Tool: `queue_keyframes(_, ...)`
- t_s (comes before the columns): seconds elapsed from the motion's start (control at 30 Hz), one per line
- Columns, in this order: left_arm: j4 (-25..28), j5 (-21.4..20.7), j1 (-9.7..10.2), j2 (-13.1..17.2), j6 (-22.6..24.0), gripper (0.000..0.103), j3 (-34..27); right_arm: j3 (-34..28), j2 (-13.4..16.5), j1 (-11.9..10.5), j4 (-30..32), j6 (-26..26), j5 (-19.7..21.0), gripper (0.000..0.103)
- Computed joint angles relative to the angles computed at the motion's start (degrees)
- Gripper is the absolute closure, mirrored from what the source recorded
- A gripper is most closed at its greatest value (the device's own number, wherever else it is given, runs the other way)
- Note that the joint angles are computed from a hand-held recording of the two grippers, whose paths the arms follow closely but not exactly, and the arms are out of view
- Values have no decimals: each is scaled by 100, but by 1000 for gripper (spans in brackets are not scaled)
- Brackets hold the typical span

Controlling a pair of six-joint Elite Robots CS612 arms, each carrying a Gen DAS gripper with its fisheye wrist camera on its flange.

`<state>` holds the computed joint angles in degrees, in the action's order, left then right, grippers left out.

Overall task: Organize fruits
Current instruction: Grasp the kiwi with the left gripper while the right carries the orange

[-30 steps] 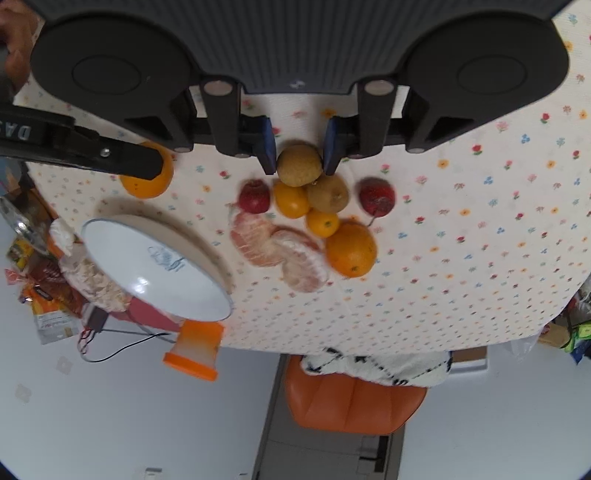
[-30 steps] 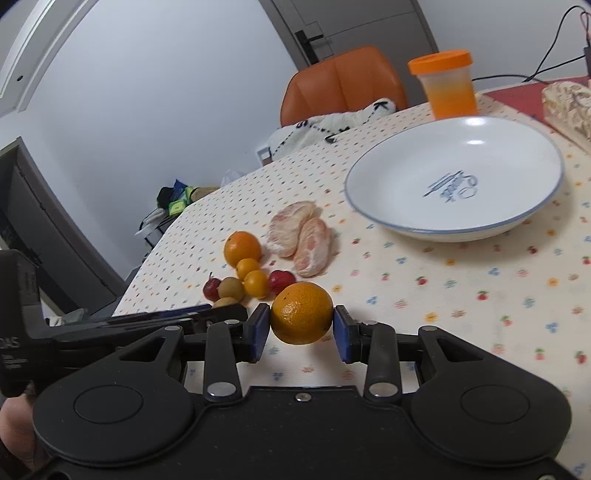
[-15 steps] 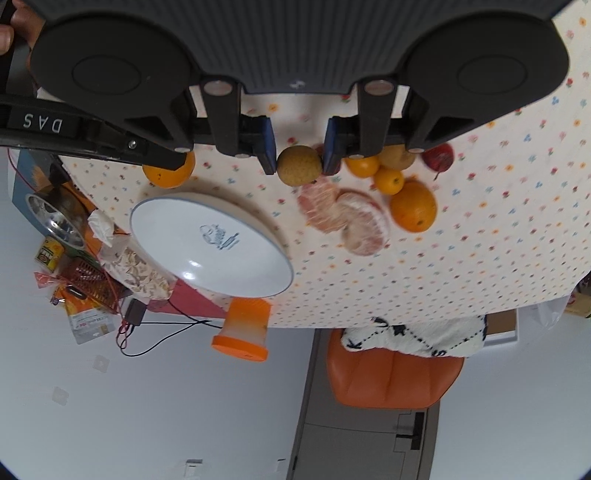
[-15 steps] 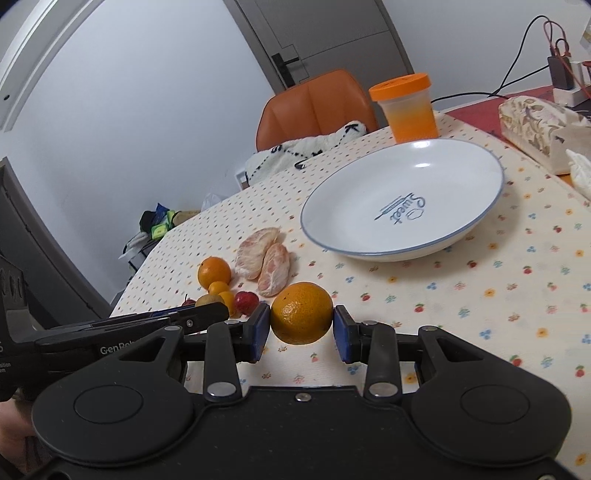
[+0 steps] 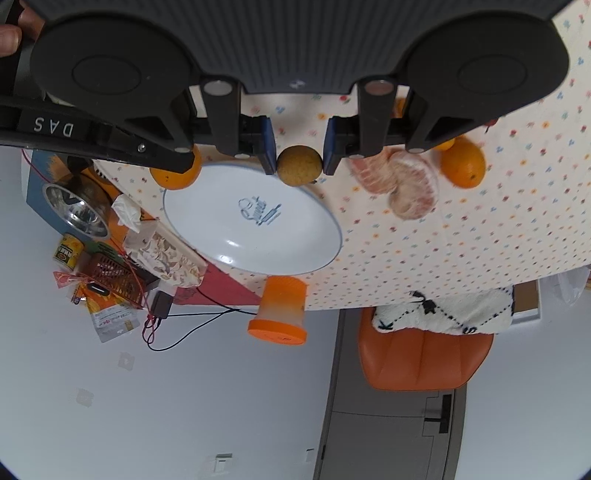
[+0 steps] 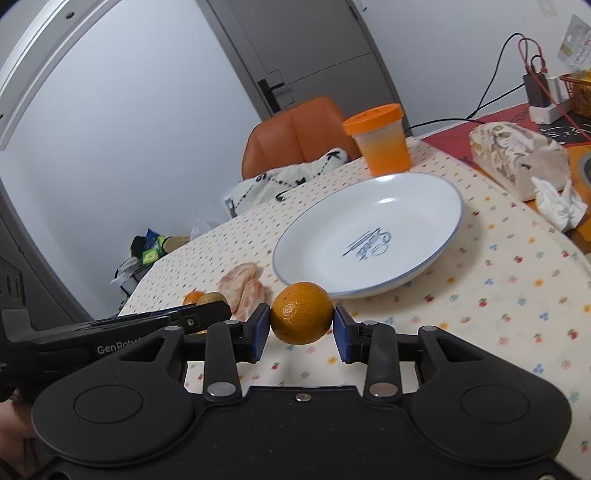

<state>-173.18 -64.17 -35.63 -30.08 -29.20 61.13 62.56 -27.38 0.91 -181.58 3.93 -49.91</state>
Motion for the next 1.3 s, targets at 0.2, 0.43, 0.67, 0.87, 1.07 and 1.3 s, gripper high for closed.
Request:
queue_keyframes(0.2, 120, -45, 15, 139, 115, 78, -313, -205, 106, -33, -97, 189, -90, 68)
queue_keyframes(0.43, 368, -91, 42, 335, 221, 78, -744, -491, 256, -50, -119, 340, -160, 68)
queue_keyframes(0.67, 722, -145, 77, 558, 261, 78, -1205, -772, 407, -53, -45, 402, -269, 68)
queue_keyframes(0.87, 1007, -169, 103, 727, 263, 78, -1547, -973, 507, -41, 14, 366, -383, 68)
queue_keyframes(1.07, 1296, -220, 131, 895, 221, 78, -1862, -1152, 595, -43, 126, 352, -435, 68)
queue_keyframes(1.3, 1542, -279, 151, 998, 147, 78, -2050, -1216, 633, -52, 198, 379, -468, 67)
